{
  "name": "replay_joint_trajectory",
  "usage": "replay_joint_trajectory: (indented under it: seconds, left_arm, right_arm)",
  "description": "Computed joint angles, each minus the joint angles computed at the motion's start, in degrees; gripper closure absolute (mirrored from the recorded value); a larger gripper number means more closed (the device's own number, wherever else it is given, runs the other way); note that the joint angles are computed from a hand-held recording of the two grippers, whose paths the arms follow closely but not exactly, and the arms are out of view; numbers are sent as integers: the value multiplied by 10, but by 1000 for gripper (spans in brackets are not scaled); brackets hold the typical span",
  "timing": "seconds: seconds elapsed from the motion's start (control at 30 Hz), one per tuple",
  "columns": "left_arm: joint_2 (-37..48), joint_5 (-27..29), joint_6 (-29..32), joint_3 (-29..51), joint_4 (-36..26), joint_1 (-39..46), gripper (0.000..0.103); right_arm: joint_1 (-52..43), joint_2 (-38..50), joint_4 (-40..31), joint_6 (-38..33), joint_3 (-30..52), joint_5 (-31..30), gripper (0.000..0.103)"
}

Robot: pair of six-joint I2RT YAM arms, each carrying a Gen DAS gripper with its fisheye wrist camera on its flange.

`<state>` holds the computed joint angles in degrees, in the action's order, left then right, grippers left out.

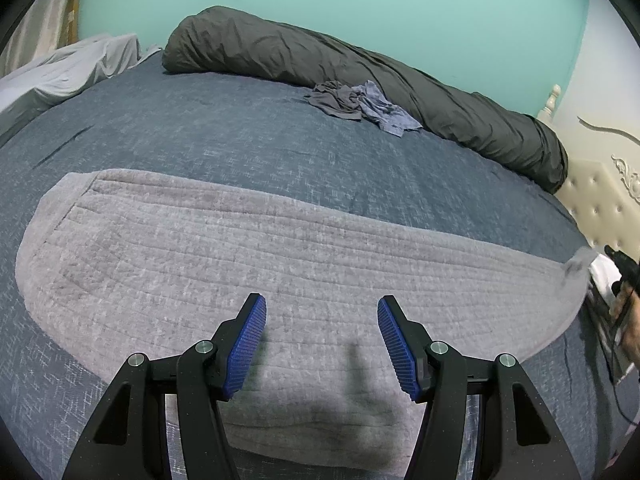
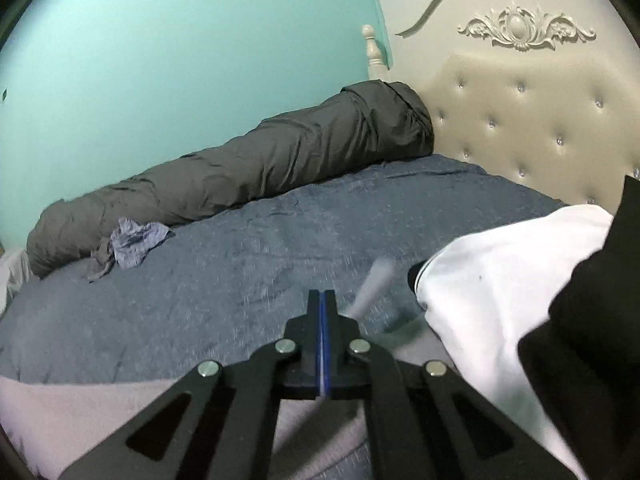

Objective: Fold clothes
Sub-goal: 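Grasp the end of the grey sweatshirt strip with the right tool, then lift the strip end with the right tool and fold it toward the other end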

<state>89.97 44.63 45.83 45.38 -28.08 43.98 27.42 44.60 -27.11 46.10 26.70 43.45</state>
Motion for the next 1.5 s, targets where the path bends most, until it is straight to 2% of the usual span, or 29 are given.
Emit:
replay_joint_trajectory:
  seconds: [0.1,0.27,0.3,0.33,0.37,0.43,0.5,0.57,0.63,0.7,0.8,0.83,0.9,0.97,1.03,1.13,1.37,1.5]
  left_arm:
    - [-1,-1,-2,-1,1,-2,41]
    - [1,0,-3,0,1,-3,41]
    - [2,0,-3,2,0,-3,41]
    - [2,-1,-4,2,0,-3,41]
    - [2,-1,-4,2,0,-3,41]
    - [3,-1,-6,4,0,-3,41]
    - [1,-2,-9,2,3,-6,41]
    - [0,-3,-10,0,5,-8,41]
    - [0,-6,-9,-2,8,-10,41]
    - [1,-7,-10,-3,10,-10,41]
    - [3,-10,-14,-4,16,-13,41]
    - [4,-10,-15,-4,17,-13,41]
    - [6,-12,-16,-4,20,-14,40]
    - [8,-12,-19,-2,20,-15,40]
    - [10,-12,-21,1,18,-16,40]
    - [11,-11,-20,2,15,-15,40]
    - [8,-9,-18,1,12,-11,40]
    - [12,-10,-17,2,8,-13,40]
  right_arm:
    - [-34,25,-7,17,-7,-32,103]
    - [-77,34,4,88,-59,-73,100]
    - [-91,26,11,97,-73,-90,97]
    - [-105,18,19,104,-87,-108,83]
    - [-121,10,27,110,-101,-127,65]
    - [-136,-29,48,112,-126,-146,59]
    - [-126,-43,51,104,-129,-128,59]
    - [-144,-30,88,70,-133,-156,57]
    - [-175,21,112,59,-123,-192,54]
    - [-188,36,143,56,-131,-211,54]
    - [-183,67,172,52,-129,-208,57]
    - [-178,78,175,49,-125,-204,68]
    - [-169,86,178,47,-122,-192,76]
    - [-154,69,158,48,-123,-172,89]
    - [-134,56,136,44,-116,-141,97]
    - [-105,38,111,22,-101,-90,98]
    - [-59,-8,106,-38,-75,-2,100]
    - [-88,24,120,-57,-68,-29,100]
